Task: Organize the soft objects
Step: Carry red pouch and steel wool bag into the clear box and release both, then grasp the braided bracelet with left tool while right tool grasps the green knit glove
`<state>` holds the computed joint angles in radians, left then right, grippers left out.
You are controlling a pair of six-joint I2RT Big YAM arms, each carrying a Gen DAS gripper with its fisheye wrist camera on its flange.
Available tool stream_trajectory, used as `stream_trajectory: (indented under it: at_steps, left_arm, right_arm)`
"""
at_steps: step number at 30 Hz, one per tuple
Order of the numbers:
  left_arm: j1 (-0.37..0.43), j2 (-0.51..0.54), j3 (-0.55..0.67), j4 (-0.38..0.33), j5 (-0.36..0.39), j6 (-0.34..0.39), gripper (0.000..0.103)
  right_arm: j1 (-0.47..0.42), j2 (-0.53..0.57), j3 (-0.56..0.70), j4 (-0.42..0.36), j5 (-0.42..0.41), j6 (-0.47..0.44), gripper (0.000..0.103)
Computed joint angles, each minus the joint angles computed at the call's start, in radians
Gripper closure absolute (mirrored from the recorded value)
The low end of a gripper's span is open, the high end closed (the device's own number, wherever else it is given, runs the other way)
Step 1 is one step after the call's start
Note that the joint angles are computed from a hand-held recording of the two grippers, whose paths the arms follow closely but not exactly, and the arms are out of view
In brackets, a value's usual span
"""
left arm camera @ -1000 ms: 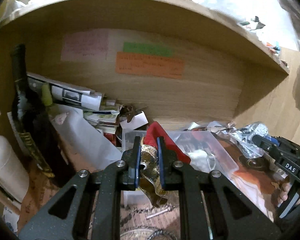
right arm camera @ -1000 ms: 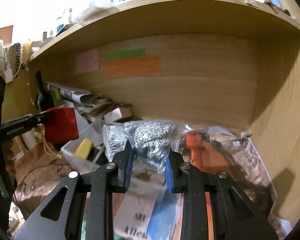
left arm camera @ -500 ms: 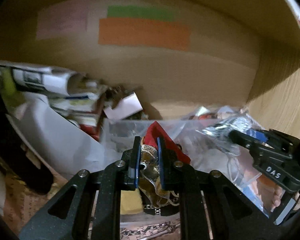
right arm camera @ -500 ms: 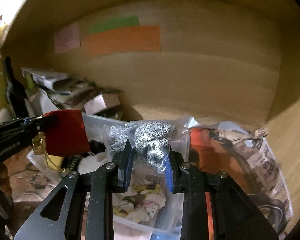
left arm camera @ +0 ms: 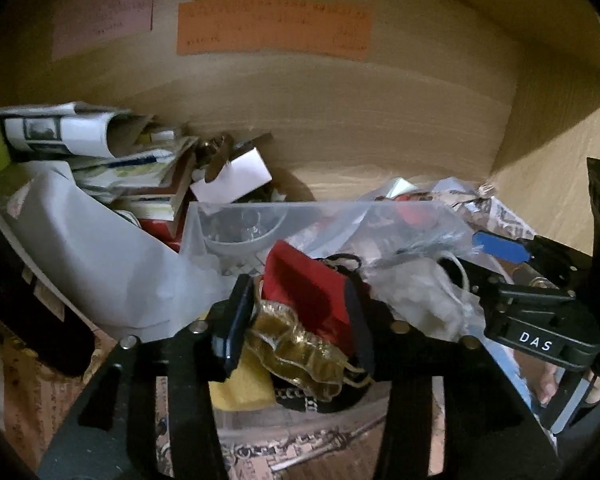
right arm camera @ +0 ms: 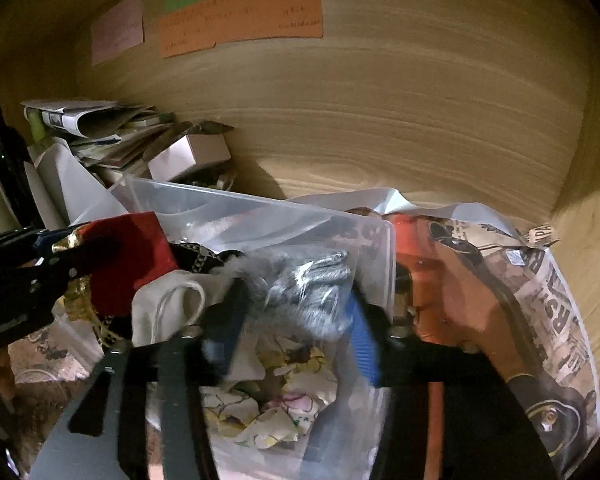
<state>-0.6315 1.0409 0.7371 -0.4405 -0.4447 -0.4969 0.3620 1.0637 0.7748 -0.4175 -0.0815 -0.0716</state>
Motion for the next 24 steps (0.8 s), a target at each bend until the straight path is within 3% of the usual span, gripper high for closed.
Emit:
stream_trajectory:
  at_steps: [2,5,8,10,13,18,24]
  left_arm:
    - [-0.021,-0.028,-0.003,-0.015,-0.011,0.003,0.051]
    - [-0.064,-0.078,-0.01,-0.034,-0.057,0.003,0.039]
    - [-0.121,-0.138,-0.019,-0.061,-0.123,-0.005,0.03]
    - [-0.148,-0.171,-0.023,-0.083,-0.146,-0.022,0.016]
    - [-0.199,-0.224,-0.036,-0.112,-0.205,-0.056,0.006]
    - [-0.295,-0.278,-0.054,-0.198,-0.297,-0.115,0.002]
    - [-0.363,-0.297,-0.091,-0.293,-0.303,-0.232,0.002]
  right_arm:
    - [-0.001,-0.023,-0.007,0.003,-0.002,0.004,0.037]
    - [0.001,-0.07,-0.018,0.007,0.004,-0.004,0.03]
    - [0.007,-0.134,-0.035,0.005,0.004,-0.014,0.025]
    - [0.009,-0.184,-0.05,0.0,-0.004,-0.019,0.022]
    - [0.012,-0.248,-0.073,-0.01,-0.021,-0.028,0.021]
    - [0.018,-0.354,-0.124,-0.028,-0.05,-0.006,0.017]
    - [0.047,-0.45,-0.185,-0.089,-0.064,0.028,0.016]
